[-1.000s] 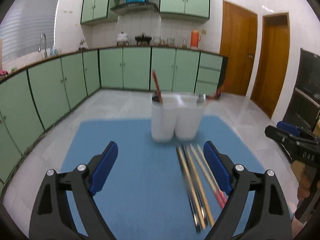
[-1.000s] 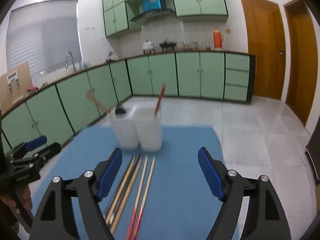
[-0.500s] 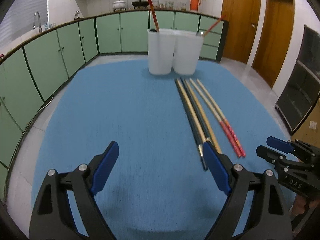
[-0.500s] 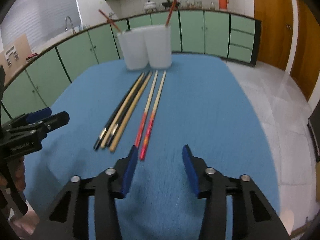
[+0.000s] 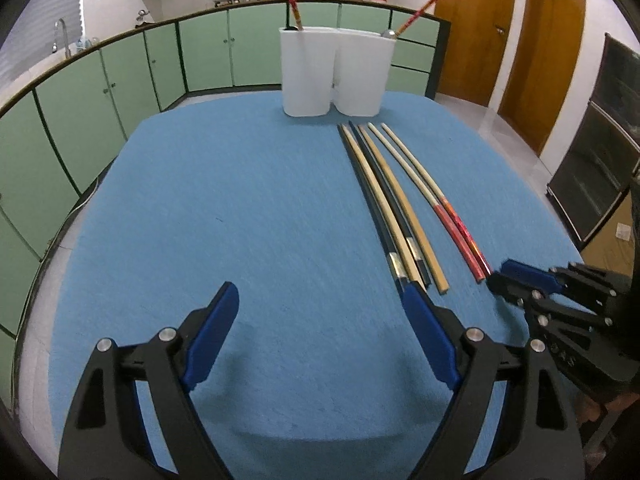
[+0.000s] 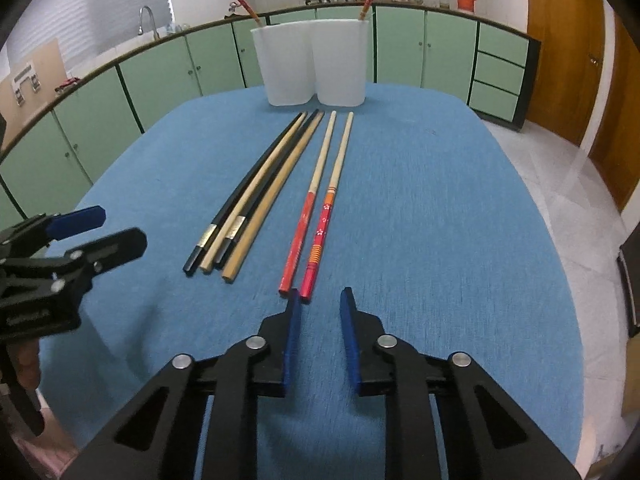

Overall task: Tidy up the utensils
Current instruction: 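Withdraw both tools from the holder back over the remaining chopsticks, then lower the right tool onto a red chopstick while the left tool approaches a black chopstick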

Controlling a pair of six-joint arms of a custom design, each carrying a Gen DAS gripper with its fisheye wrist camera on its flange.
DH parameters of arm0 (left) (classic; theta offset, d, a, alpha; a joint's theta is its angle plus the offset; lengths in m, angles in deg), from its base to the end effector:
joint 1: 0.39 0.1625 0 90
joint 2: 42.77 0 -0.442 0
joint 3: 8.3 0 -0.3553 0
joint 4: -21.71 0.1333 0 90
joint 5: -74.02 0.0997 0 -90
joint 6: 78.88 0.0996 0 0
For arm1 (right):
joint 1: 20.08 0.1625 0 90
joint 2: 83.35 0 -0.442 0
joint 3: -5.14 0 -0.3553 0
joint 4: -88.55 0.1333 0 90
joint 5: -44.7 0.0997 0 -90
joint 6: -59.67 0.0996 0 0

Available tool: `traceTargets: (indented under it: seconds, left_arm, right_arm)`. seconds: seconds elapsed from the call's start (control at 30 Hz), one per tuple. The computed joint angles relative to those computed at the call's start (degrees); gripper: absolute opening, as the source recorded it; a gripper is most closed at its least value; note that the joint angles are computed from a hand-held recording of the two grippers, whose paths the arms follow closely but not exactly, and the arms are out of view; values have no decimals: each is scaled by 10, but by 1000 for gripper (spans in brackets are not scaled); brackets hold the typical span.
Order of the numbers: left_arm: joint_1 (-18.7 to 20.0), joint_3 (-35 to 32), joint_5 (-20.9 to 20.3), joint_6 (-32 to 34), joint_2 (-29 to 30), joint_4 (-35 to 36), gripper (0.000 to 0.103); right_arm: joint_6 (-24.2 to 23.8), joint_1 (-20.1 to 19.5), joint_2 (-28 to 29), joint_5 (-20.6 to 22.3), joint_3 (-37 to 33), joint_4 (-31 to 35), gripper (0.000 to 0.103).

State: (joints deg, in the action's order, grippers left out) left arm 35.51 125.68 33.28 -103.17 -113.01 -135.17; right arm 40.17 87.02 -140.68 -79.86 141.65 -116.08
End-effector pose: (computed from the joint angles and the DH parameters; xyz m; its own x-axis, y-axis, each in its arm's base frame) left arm -0.2095 -0.4094 0.2004 -0.7122 0.2188 -0.6670 0.5660 0.7411 -0.3611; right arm 0.2010 -0.3923 0.1766 -0.7532 -0.1917 0.6292 -0.5208 0.7581 -0.3925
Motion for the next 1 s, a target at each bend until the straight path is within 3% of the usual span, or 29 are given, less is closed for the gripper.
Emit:
traceTargets:
  seconds: [0.07,0.23,0.57,1.0]
  left_arm:
    - [0,0,-10,4,4,0,82]
    - [3,-7,-32,13,20,1,82]
    - [22,-32,-3,-11,48,24,66]
    - [15,-27,-24,15,63,-4,66]
  right_arm:
    - [1,-3,0,-3,-2,-4,9]
    - [13,-12,-9,-4,0,-8,9]
    - [15,-21,-17,14,6,-10,9]
    - [17,-27,-24,25,10,-8,9]
